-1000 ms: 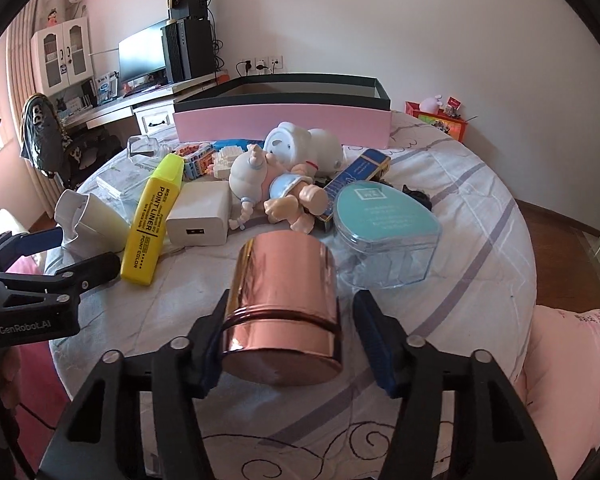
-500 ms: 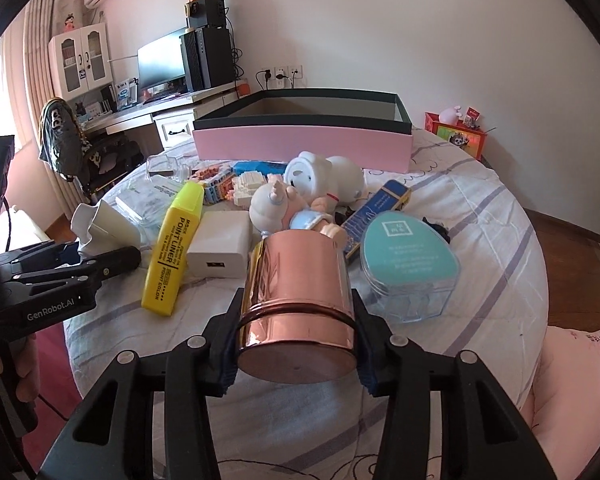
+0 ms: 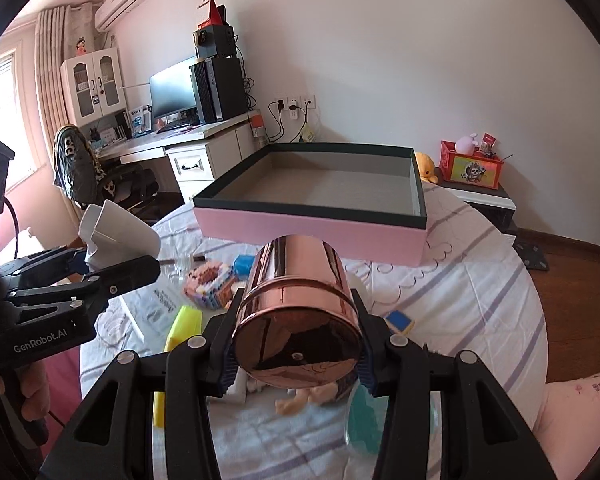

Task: Organize rigid objects
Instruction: 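Carry the white device with the left tool while the right tool carries the rose-gold cylinder into the box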

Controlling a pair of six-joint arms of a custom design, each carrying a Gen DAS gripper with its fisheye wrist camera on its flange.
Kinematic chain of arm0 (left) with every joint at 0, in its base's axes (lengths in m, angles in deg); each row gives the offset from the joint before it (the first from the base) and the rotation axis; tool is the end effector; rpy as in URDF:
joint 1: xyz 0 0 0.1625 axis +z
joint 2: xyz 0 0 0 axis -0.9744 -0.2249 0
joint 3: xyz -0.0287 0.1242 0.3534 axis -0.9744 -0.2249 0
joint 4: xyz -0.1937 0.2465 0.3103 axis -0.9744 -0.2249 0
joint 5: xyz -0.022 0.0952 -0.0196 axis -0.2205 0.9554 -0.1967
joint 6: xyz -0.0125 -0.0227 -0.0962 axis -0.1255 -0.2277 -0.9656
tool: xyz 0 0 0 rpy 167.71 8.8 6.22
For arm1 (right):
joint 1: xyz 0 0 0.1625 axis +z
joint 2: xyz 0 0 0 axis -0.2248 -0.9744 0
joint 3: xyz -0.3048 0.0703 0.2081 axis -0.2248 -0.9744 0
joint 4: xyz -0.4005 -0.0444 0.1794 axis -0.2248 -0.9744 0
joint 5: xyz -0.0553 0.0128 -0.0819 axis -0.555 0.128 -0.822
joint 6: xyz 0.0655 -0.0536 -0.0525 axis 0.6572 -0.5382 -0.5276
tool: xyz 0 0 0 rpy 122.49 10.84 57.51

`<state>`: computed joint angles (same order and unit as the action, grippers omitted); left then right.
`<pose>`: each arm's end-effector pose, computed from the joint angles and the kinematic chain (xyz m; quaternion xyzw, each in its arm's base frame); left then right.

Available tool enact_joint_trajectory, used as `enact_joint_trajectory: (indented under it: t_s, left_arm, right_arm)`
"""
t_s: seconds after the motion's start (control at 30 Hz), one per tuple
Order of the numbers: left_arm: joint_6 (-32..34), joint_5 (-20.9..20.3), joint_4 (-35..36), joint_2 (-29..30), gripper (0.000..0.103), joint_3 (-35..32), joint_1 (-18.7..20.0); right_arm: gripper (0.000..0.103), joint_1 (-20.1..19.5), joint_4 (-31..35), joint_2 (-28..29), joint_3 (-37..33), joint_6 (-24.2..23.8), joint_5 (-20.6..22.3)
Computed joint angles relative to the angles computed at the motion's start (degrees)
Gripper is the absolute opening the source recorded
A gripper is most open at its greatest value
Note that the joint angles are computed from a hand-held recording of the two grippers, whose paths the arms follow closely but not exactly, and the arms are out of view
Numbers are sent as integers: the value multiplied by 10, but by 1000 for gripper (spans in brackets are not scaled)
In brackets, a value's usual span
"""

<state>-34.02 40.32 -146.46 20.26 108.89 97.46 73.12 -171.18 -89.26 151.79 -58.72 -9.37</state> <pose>-0.3100 -0.3398 -0.0190 0.2910 0.8561 -0.3528 0.2407 0.0012 -0.3096 0.2453 0.2559 -0.8518 0.3926 0.2343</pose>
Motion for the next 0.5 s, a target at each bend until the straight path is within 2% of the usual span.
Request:
enact_joint_trajectory:
  t_s: [0.1, 0.17, 0.33, 0.5]
  left_arm:
    - [66, 15, 6, 26, 48, -64, 35]
    - [95, 7, 24, 42, 48, -110, 66]
    - [133, -17, 83, 86, 48, -211, 134]
    - [122, -28, 137, 120, 48, -273, 178]
  right_arm:
    - [47, 57, -62, 106, -61, 32, -51]
    - [47, 87, -84, 167, -103, 54, -81]
    - [48, 140, -66, 283, -209, 103, -152]
    - [48, 162, -28, 368, -283, 130, -209]
